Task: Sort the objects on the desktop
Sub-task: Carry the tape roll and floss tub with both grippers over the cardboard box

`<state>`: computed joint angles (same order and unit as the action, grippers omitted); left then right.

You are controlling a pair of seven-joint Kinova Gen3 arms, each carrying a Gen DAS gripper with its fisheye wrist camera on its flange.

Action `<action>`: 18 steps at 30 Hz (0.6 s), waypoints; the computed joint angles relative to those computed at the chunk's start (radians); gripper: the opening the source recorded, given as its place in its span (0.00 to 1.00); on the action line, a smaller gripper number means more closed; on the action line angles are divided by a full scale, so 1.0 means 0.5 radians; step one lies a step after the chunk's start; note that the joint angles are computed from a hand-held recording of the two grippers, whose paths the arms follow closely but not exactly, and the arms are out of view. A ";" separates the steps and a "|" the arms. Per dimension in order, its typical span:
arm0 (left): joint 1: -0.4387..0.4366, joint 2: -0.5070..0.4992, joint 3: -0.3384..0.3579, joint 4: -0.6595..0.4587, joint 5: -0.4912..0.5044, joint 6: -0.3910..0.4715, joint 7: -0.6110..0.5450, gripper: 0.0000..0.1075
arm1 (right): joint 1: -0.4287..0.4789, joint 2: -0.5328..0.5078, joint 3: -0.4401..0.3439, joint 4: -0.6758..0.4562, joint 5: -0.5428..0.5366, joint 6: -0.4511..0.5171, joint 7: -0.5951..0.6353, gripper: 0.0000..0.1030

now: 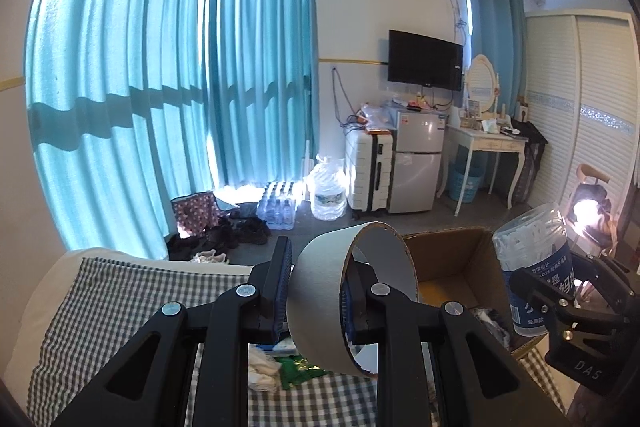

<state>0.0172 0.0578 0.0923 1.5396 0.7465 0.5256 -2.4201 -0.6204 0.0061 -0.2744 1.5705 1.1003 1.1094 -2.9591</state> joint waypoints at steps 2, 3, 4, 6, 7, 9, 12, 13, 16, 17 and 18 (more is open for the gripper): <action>0.025 -0.005 0.019 0.008 0.000 -0.009 0.004 0.20 | -0.006 -0.010 -0.002 0.005 0.011 0.086 0.006 0.62; 0.040 -0.005 0.026 0.008 -0.010 -0.013 0.015 0.20 | 0.003 -0.043 0.001 0.037 0.007 0.083 -0.004 0.62; 0.054 -0.003 0.034 0.008 -0.018 -0.018 0.023 0.20 | 0.022 -0.072 0.004 0.063 -0.003 0.057 -0.015 0.61; 0.084 0.007 0.050 0.000 -0.040 -0.025 0.046 0.20 | 0.070 -0.123 0.000 0.110 -0.020 0.007 -0.047 0.60; 0.095 0.014 0.056 -0.008 -0.051 -0.026 0.055 0.20 | 0.094 -0.136 -0.008 0.122 -0.023 -0.002 -0.057 0.60; 0.122 0.026 0.074 -0.020 -0.078 -0.036 0.080 0.20 | 0.135 -0.153 -0.027 0.144 -0.022 -0.009 -0.072 0.60; 0.156 0.054 0.102 -0.043 -0.109 -0.048 0.111 0.20 | 0.185 -0.182 -0.049 0.183 -0.013 -0.027 -0.093 0.60; 0.172 0.065 0.113 -0.050 -0.133 -0.061 0.132 0.20 | 0.200 -0.187 -0.054 0.190 -0.013 -0.030 -0.096 0.59; 0.202 0.115 0.143 -0.090 -0.196 -0.066 0.184 0.20 | 0.254 -0.210 -0.048 0.234 -0.020 -0.069 -0.111 0.59; 0.208 0.132 0.154 -0.103 -0.208 -0.064 0.203 0.20 | 0.278 -0.223 -0.035 0.258 -0.036 -0.110 -0.118 0.59; 0.212 0.144 0.166 -0.111 -0.217 -0.064 0.219 0.20 | 0.305 -0.238 -0.023 0.284 -0.053 -0.155 -0.139 0.59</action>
